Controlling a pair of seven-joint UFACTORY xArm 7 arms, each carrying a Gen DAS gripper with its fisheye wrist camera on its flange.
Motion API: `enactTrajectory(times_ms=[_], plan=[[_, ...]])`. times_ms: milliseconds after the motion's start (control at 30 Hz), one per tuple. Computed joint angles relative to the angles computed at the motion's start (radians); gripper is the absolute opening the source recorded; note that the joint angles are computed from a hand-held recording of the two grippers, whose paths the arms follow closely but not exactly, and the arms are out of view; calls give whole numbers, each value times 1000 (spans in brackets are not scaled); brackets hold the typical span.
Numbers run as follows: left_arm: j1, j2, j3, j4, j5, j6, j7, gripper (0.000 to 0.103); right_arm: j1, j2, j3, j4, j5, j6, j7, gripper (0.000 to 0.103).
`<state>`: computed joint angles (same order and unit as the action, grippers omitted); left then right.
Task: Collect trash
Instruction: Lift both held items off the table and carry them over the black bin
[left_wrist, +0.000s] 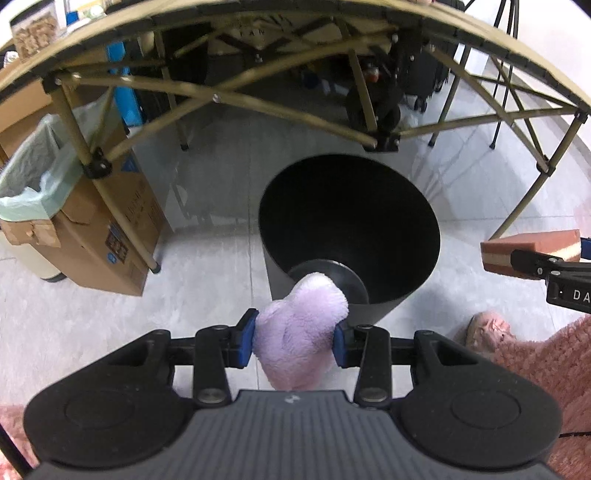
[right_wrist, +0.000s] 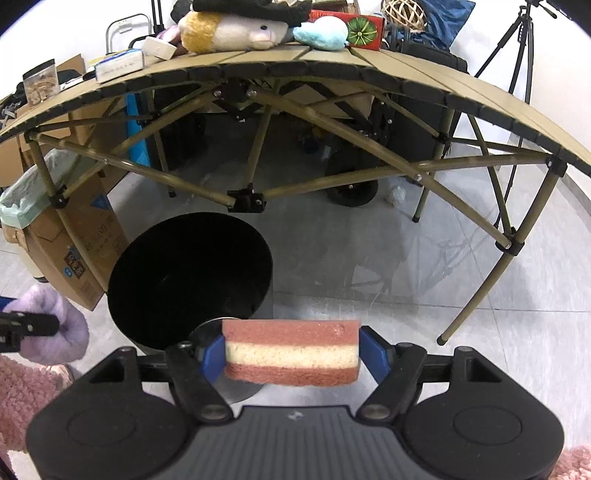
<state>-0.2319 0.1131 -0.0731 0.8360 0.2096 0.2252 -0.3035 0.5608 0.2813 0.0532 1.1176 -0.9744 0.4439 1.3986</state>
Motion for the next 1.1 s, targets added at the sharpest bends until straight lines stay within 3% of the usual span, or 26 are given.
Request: enactTrajectory(times_ms=[633,1100], plan=[[-44,186,-22,254,-101,92,88,41,-6,23,-23,37,-22,4,40,73],[-105,327,12,443,-68,152,15,41,-3,82,-52,123,3,21,3,73]])
